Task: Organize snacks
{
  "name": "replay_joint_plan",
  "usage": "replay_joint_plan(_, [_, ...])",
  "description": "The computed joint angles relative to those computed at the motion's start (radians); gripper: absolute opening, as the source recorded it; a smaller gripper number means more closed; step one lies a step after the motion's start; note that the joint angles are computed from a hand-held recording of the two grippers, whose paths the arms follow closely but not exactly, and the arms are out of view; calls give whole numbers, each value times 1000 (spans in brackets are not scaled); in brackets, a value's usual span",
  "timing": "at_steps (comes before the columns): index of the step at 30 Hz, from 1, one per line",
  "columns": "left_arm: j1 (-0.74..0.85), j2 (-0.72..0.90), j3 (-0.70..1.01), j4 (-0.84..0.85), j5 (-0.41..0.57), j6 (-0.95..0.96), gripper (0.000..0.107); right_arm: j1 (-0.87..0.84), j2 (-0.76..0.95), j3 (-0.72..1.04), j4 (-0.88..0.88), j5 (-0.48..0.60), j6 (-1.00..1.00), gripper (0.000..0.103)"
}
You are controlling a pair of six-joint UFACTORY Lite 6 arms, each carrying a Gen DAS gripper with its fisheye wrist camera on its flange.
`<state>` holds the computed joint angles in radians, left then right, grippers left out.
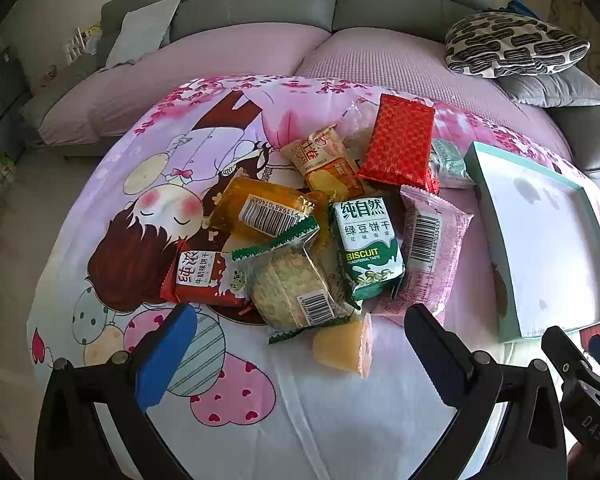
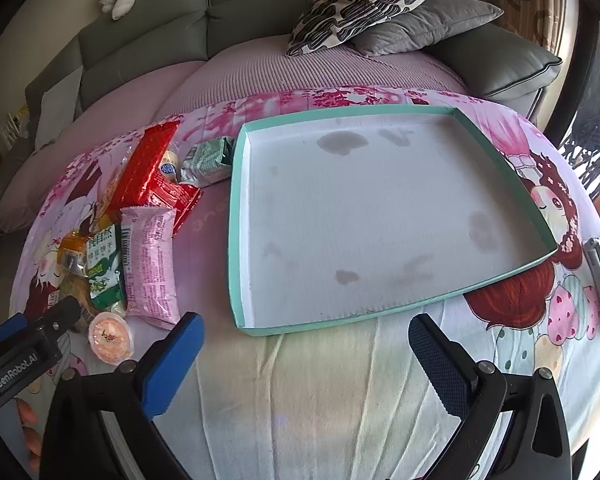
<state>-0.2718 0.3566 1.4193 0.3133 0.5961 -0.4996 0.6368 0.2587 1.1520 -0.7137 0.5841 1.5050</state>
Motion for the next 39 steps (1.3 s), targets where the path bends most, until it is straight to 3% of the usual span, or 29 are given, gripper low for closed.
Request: replay_joint_plan(39, [-8, 23, 17, -1, 27, -2, 103, -4, 38, 27, 42, 0, -37, 103])
